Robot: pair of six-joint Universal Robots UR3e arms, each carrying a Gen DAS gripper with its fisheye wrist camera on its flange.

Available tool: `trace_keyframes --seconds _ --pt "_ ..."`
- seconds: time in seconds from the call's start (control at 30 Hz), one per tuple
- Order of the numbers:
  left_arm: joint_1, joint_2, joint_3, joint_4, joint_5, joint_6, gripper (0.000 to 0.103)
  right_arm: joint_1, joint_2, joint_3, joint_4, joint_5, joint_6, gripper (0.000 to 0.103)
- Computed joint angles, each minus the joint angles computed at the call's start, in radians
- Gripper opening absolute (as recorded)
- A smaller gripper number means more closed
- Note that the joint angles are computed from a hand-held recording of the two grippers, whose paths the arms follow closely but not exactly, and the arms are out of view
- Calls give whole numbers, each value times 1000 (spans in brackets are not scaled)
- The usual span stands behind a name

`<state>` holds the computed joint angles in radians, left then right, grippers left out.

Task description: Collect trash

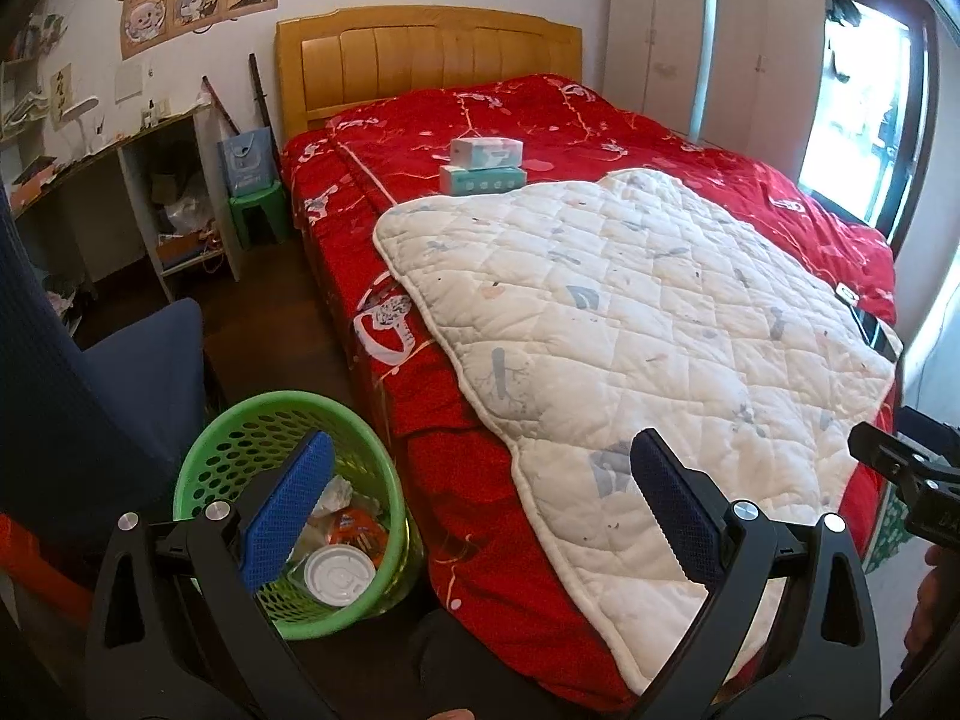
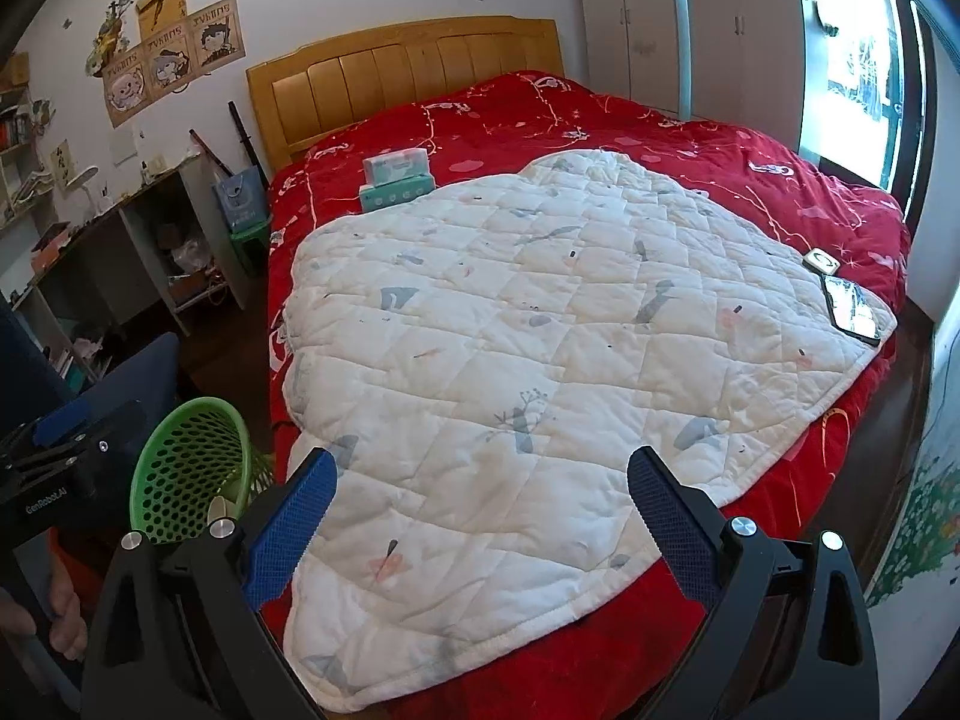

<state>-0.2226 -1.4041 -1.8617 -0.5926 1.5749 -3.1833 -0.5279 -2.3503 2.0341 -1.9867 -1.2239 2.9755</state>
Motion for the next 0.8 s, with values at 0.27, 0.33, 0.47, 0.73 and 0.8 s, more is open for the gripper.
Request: trace_keyframes --seconds 0.27,0.33,0.47,0.73,0.8 --pt "-18 19 -1 -3 15 -8 98 -2 -27 -12 25 8 -6 94" --pt "-22 23 -2 -4 19 -9 98 -16 -44 -13 42 21 -14 94" --pt "-26 27 -2 -6 22 -9 98 -24 -60 -18 59 28 -18 94" --pt "-29 61 -13 -8 29 -13 98 -53 -98 -34 104 58 -38 95" --pt "-30 68 -16 -7 32 -14 98 -49 -102 -39 108 58 -36 95"
